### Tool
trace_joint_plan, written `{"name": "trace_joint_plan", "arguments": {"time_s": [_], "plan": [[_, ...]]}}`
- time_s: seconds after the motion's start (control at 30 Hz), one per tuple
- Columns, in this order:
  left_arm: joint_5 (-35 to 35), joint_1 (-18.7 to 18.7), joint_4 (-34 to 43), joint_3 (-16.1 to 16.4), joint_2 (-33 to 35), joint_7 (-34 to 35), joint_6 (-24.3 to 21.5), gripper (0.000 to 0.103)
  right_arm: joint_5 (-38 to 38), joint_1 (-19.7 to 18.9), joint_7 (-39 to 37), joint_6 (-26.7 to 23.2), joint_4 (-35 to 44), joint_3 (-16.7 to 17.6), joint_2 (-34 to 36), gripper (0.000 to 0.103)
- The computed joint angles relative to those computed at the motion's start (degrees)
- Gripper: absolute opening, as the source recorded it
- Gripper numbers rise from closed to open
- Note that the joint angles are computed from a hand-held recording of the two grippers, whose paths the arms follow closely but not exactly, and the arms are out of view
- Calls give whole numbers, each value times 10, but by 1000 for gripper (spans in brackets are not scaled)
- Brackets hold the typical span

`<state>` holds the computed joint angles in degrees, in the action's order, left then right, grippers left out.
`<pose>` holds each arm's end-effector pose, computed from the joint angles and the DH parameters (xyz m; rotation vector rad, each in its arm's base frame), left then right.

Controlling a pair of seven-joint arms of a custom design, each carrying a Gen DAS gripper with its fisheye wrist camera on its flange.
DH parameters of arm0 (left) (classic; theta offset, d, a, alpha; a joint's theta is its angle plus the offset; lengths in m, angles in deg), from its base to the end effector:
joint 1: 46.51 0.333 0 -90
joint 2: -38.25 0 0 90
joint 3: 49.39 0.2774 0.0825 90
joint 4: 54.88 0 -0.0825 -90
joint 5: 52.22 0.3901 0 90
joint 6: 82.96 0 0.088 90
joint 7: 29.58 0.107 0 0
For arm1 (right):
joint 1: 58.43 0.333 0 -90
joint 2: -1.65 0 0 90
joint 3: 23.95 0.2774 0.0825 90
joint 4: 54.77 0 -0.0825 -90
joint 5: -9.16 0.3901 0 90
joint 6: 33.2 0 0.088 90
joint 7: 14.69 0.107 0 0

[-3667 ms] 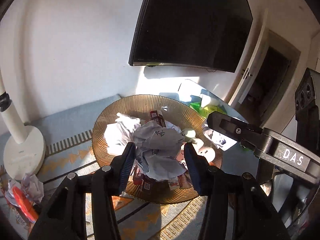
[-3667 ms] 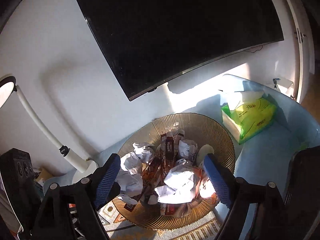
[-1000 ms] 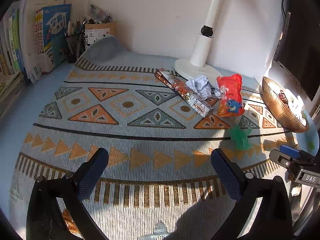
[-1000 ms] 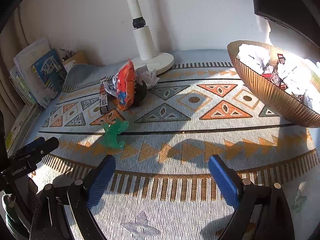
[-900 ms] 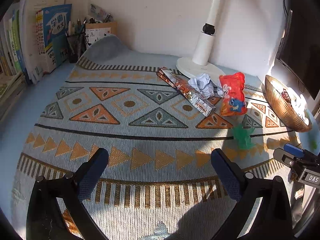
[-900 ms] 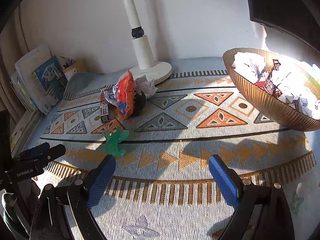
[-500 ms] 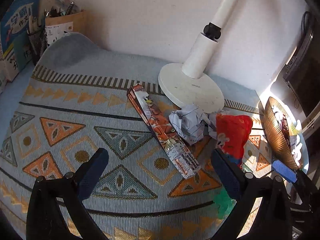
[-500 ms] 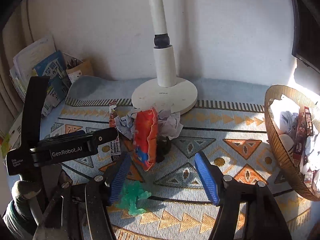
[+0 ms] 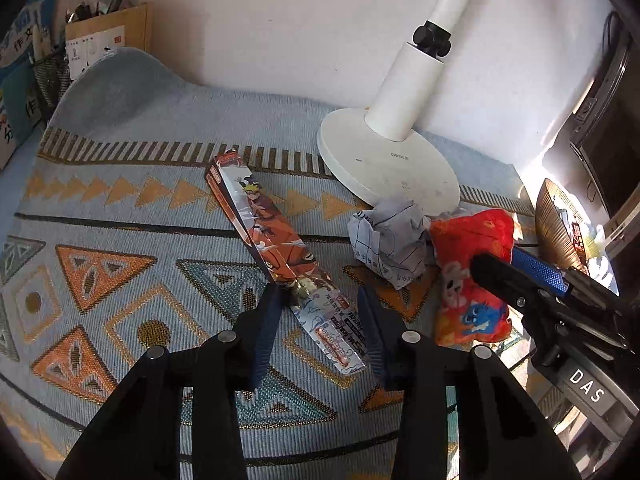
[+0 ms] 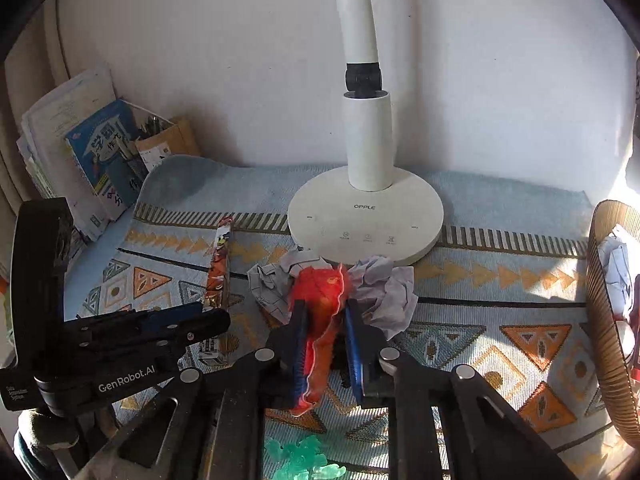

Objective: Organize objects
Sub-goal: 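Grasp the long printed snack box with the left gripper while the right gripper grasps the red snack bag, then carry the snack box and red bag to the amber bowl and release them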

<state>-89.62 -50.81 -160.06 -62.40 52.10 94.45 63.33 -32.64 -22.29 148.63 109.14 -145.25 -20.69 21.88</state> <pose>0.6284 -0.1782 0.4115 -1.5952 2.4367 -1.0560 0.5407 0.4414 0.4584 -1.6081 1.8476 -0.5884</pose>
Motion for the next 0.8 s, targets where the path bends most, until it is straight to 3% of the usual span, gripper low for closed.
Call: {"name": "trace_joint_plan", "arguments": {"time_s": [0.07,0.23,0.43,0.57,0.67,0.73,0.8], "plan": [[-15,12,1,1,-7,10,-32,25,-2,-1,18,20,-30,0,-21,12],[-54,23,-62,10,-66,66,-56,17,-30,-12,96,96,-139,12,-105,9],[-94,21,-146,40,-148,131,-90,17,-51,-27,146,106,-243,60,-216,9],[-112,18,-200,64,-206,161,-122,17,51,-32,105,152,-336,83,-294,9],[-128,13,-253,82,-257,176,-125,17,207,-2,18,237,-413,61,-328,9],[-124,11,-269,91,-272,173,-143,17,247,2,-7,228,-431,64,-339,9],[-109,9,-275,95,-278,170,-166,17,209,-36,29,186,-428,102,-345,9]]}}
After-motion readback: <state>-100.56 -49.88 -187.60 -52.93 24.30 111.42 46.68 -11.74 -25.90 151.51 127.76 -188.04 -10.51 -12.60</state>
